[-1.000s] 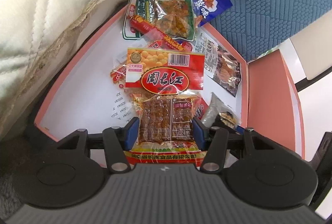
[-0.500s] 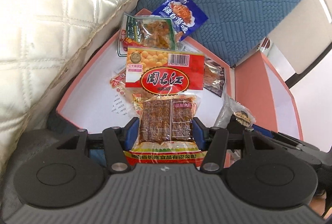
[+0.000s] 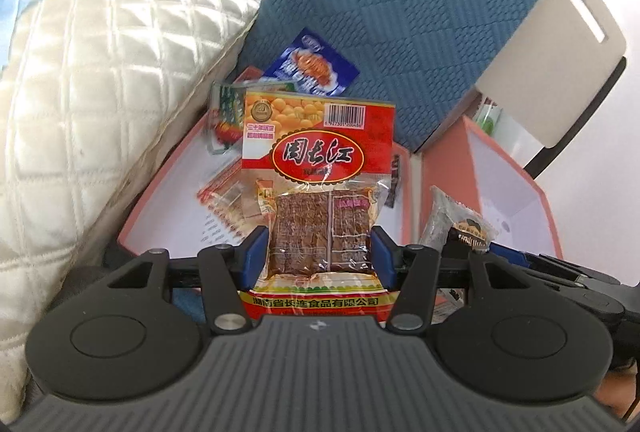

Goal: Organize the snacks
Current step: 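Carry the jerky pack and foil packet over the pink box with both tools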

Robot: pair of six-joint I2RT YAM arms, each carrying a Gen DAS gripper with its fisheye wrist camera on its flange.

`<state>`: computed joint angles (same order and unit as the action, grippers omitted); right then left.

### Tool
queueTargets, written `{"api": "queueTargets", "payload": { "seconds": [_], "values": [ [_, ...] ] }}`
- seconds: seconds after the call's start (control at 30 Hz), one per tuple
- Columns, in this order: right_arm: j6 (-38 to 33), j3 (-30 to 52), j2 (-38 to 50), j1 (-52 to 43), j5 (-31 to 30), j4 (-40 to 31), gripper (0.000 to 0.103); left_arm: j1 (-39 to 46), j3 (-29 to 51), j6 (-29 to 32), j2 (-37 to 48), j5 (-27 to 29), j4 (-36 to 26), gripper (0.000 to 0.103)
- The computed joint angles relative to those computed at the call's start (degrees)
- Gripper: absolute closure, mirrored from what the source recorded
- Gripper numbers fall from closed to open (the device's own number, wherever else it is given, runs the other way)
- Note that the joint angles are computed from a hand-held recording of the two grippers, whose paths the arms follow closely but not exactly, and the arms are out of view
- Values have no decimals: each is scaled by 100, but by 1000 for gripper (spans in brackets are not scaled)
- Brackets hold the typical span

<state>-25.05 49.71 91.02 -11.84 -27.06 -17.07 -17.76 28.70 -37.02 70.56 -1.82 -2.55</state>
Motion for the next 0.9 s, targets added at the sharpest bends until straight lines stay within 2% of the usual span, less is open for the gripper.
{"api": "queueTargets", "payload": {
  "seconds": [0.2, 0.47, 0.9],
  "values": [
    [-194, 431, -187, -330, -388, -508, 65, -409, 607, -187, -62, -261, -562, 43],
    [-422, 1239, -186, -881, -885, -1178, 65, -1218, 1786, -291, 125, -1013, -1267, 43],
    [-663, 2746, 163, -1579, -1563, -2094, 65, -1886, 3502, -312, 864, -1573, -1809, 43]
  ]
}}
